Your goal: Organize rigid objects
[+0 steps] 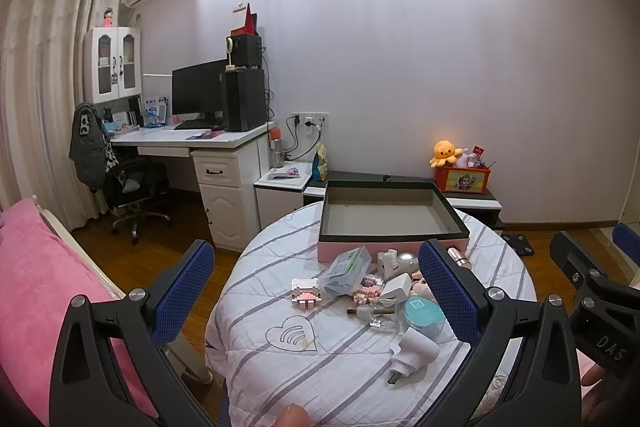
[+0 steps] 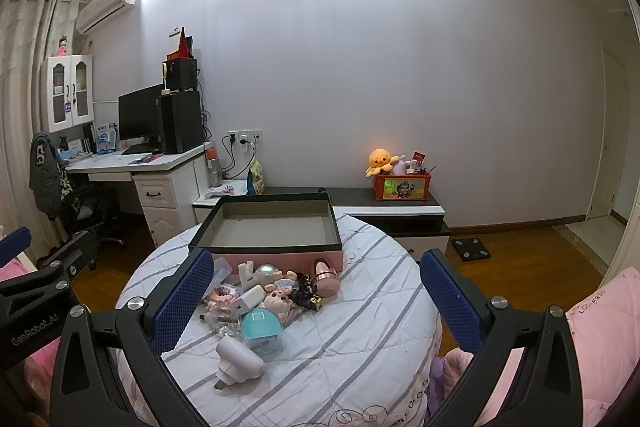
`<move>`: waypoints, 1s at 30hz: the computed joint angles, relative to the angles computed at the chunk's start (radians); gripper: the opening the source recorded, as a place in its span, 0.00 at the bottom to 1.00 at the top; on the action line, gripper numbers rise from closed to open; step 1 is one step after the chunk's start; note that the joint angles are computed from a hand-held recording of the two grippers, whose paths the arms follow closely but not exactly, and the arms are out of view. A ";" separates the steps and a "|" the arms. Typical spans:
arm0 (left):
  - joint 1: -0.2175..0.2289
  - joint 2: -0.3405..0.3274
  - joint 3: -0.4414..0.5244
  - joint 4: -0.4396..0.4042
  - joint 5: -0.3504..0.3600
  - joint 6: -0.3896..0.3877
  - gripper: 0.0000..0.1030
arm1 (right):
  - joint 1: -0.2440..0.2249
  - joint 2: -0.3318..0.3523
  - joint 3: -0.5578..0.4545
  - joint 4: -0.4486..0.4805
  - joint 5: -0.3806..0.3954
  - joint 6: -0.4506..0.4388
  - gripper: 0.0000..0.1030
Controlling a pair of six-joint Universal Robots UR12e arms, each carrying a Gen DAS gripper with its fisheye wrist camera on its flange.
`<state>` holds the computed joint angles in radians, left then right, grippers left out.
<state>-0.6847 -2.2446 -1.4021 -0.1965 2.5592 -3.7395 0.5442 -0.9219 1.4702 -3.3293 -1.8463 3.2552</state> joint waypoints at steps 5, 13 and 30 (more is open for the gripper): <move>0.001 -0.001 -0.001 0.000 -0.008 -0.008 1.00 | -0.001 0.001 -0.002 0.004 0.000 0.002 1.00; 0.002 -0.001 -0.002 0.004 -0.009 -0.004 1.00 | -0.001 0.002 -0.002 0.004 0.003 0.000 1.00; 0.009 -0.011 0.004 0.000 -0.036 -0.016 1.00 | -0.004 0.013 -0.013 0.023 0.005 -0.004 1.00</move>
